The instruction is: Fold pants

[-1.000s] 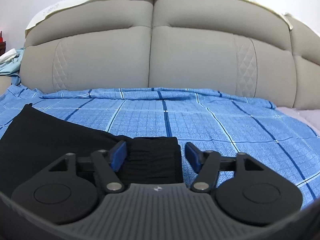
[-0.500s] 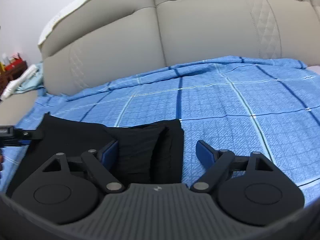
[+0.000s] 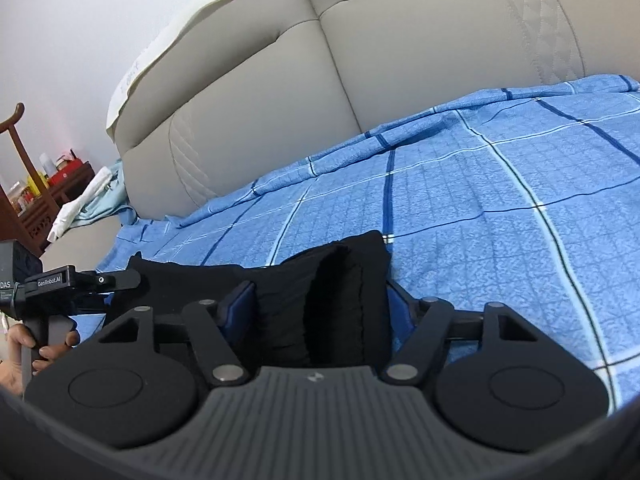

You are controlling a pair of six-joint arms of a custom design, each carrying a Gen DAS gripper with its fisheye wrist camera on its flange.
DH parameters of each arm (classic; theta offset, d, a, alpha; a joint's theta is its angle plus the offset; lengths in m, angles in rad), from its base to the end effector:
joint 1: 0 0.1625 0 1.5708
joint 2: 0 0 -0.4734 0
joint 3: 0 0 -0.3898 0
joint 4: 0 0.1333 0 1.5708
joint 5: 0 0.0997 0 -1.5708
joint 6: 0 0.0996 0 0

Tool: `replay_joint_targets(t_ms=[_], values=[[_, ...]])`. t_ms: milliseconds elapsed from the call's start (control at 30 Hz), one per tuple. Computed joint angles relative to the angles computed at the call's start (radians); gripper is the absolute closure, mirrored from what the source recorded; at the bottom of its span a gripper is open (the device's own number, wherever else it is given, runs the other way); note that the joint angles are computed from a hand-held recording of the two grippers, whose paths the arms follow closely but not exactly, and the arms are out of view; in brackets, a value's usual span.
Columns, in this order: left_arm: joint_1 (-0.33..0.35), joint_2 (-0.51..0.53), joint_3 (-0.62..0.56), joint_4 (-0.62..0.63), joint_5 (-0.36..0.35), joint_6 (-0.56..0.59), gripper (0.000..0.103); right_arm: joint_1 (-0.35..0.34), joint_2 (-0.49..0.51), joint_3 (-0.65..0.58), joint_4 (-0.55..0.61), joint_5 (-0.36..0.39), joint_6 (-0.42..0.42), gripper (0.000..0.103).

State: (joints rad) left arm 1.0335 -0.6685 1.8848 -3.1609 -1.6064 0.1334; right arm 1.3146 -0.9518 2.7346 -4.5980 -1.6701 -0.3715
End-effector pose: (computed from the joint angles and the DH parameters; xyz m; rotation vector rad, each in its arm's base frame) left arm -0.2140 -0.6128 0.0341 -0.9915 -2.8143 0.5421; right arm 0.0387 -0.3394 0.2297 0.0495 -2.2478 1.4984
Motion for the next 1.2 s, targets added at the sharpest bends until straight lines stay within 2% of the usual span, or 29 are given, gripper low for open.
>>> replay_joint_targets(t_ms=[200, 333, 500, 533, 567, 600, 633, 700, 800, 900, 1033, 1200], values=[[0.014, 0.012, -0.016, 0.003, -0.045, 0.004, 0.005, 0.01, 0.02, -0.013, -0.01, -0.005, -0.005, 0.032], [0.007, 0.013, -0.007, -0.012, -0.032, 0.022, 0.005, 0.026, 0.026, -0.021, -0.012, -0.029, -0.006, 0.036], [0.007, 0.008, 0.014, -0.026, -0.055, 0.035, 0.01, 0.04, 0.041, -0.03, -0.021, -0.044, 0.0, 0.046], [0.006, 0.007, 0.02, -0.036, -0.049, 0.035, 0.017, 0.043, 0.041, -0.033, -0.015, -0.046, 0.004, 0.047], [0.0, 0.005, 0.029, -0.055, -0.024, 0.025, 0.024, 0.045, 0.042, -0.035, -0.014, -0.047, 0.005, 0.05], [-0.013, 0.006, 0.043, -0.092, 0.032, 0.001, 0.051, 0.053, 0.041, -0.041, -0.005, -0.056, 0.011, 0.052], [-0.032, 0.006, 0.056, -0.123, 0.111, -0.023, 0.071, 0.06, 0.04, -0.047, 0.004, -0.063, 0.018, 0.054], [-0.049, 0.001, 0.078, -0.164, 0.167, -0.041, 0.077, 0.071, 0.038, -0.059, 0.027, -0.063, 0.04, 0.059], [-0.082, -0.001, 0.108, -0.257, 0.261, 0.018, 0.079, 0.129, 0.058, -0.107, 0.065, -0.119, 0.045, 0.065], [-0.086, -0.011, 0.08, -0.236, 0.312, 0.042, 0.079, 0.197, 0.074, -0.18, 0.108, -0.19, 0.007, 0.067], [-0.077, -0.005, -0.024, -0.152, 0.386, 0.03, 0.079, 0.243, 0.047, -0.3, 0.278, -0.217, 0.016, 0.068], [-0.065, 0.073, -0.179, -0.117, 0.486, 0.07, 0.077, 0.294, 0.061, -0.487, 0.482, -0.296, -0.043, 0.069]])
